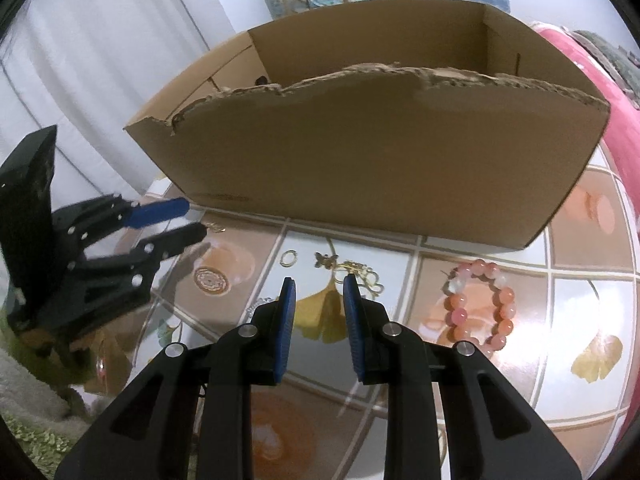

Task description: Organize jewelry

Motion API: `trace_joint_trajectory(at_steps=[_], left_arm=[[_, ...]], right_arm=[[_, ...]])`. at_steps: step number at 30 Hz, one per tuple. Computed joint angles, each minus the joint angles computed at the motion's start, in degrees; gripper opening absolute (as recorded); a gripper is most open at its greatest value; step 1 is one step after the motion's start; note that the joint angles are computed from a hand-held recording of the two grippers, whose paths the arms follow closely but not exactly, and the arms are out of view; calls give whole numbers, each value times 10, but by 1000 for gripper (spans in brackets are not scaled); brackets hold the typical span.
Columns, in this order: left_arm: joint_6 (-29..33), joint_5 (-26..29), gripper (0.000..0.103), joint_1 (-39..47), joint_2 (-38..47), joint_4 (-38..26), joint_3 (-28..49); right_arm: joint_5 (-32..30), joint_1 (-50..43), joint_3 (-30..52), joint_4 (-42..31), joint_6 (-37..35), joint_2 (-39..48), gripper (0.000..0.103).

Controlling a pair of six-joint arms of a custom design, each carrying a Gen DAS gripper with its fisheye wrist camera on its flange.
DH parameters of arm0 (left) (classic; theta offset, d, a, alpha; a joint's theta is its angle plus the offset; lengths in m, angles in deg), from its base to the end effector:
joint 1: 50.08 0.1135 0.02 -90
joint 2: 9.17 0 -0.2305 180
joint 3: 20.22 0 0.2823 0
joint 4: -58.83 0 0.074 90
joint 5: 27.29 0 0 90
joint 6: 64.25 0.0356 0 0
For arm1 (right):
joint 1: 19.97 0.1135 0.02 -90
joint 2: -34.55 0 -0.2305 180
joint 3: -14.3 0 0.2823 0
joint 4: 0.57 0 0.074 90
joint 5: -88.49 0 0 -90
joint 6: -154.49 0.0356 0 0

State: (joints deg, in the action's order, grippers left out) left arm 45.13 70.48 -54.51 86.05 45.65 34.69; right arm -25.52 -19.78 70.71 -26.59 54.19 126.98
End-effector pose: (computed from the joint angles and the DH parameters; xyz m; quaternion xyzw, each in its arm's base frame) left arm 0.3199 -0.0296 0.0726 0.2162 0.9227 -0.0231 0.3182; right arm 0.3080 0.0155 0.0837 -0.1368 0.9406 0.1802 0.2532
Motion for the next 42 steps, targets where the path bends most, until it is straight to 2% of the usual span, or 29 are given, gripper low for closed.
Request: trace_joint_trajectory(at_steps=[6, 8, 10, 13, 17, 24, 33, 38, 42], left_arm=[[55, -13, 31, 9, 41, -31, 35], [56, -5, 26, 10, 47, -40, 43], [59, -2, 12, 9, 51, -47, 50], [56, -6, 4, -1, 47, -50, 49], [34, -8, 3, -7, 47, -48, 47], [-24, 24, 2, -5, 24, -48, 16], [-41, 40, 2, -1, 12, -39, -4], [-39, 42, 2, 2, 15, -41, 2], [-39, 45, 2, 7, 15, -39, 1]], right_arm=[[-25, 0, 4, -11, -13, -2, 24], [-32, 4, 3, -17, -17, -6, 24], [-37, 6, 4, -25, -21, -6, 24], [-44, 16, 8, -37, -19, -5, 24], [-42, 27, 15, -58, -13, -1, 24], [-18, 48, 43, -83, 28, 32, 24], [26, 98, 59, -47, 51, 67, 25], [86, 135, 57, -7, 56, 72, 25], [160, 178, 33, 32, 18, 60, 25]])
